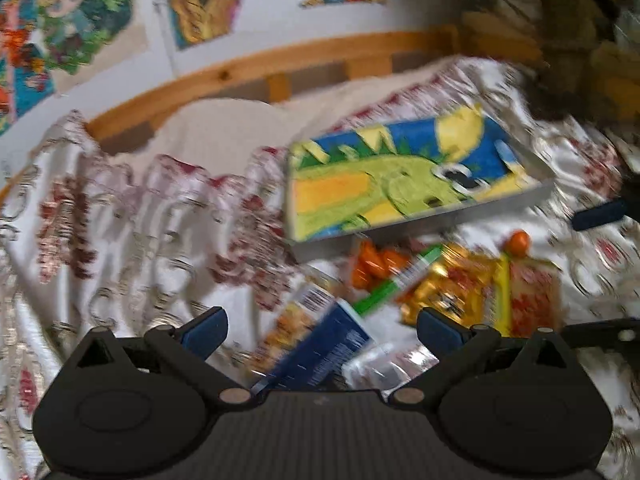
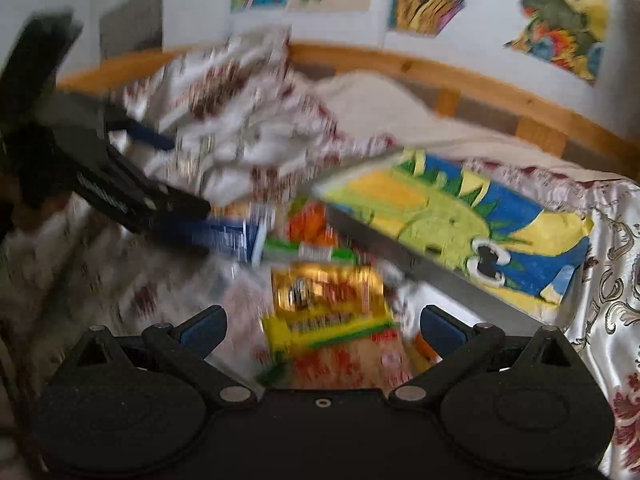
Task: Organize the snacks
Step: 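Move both tools down toward the pile of snacks beside the tray, then grasp the rice-cracker bag with red text using the right tool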
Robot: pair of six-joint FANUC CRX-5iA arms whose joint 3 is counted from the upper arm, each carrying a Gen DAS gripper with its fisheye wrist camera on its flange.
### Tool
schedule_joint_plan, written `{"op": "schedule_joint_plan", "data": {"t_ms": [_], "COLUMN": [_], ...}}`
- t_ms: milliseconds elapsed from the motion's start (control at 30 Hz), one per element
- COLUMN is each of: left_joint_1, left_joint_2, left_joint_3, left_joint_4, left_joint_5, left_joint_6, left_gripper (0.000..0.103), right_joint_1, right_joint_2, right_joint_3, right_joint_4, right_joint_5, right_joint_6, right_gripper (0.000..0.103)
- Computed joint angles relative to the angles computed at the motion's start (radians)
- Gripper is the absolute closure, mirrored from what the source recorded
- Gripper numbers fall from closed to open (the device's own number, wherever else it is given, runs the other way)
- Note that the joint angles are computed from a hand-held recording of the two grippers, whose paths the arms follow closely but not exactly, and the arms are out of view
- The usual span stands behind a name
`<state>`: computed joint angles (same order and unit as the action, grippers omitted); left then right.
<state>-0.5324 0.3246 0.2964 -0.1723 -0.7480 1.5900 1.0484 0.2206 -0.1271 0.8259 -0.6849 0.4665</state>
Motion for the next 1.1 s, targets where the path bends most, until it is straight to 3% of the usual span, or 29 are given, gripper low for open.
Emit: {"op": "schedule_joint_plan", "data": {"t_ms": [167, 333, 567, 767, 1000, 1100], "left_joint_1": [0.014, 0.051, 0.051, 0.033, 0.034, 0.046], "left_joint_2": [0.022, 0.057, 0.086, 0.144, 0.193, 0.209], "left_joint_3": [-0.044, -0.096, -0.124, -0.038, 0.017, 0.033], "left_joint_4": [0.201, 0.468, 0.575, 0.441, 0.446, 0.481], "left_joint_5": [0.004, -0.020, -0.004, -0.055, -0.121, -0.173], "left_joint_6": [-0.264, -0.581, -0.811, -0.781, -0.787, -0.807], "left_gripper": [0.000, 0.000, 0.000, 0.000, 0.000, 0.001], "right_joint_1": [0.011, 0.007, -0.040, -0.085, -0.103, -0.109], "right_joint_2": [0.030, 0.048, 0.076, 0.073, 0.036, 0.018], "right_joint_3": [0.058, 0.078, 0.179, 0.224, 0.136, 0.103], "right_joint_4": [-0.127, -0.166, -0.379, -0.608, -0.566, -0.554], "right_joint_5": [-0.072, -0.129, -0.201, -0.199, -0.046, 0.005], "right_joint_6": [0.165, 0.182, 0.127, 0.075, -0.139, -0.188], "right_gripper": [0.001, 0.001, 0.001, 0.001, 0.002, 0.010]}}
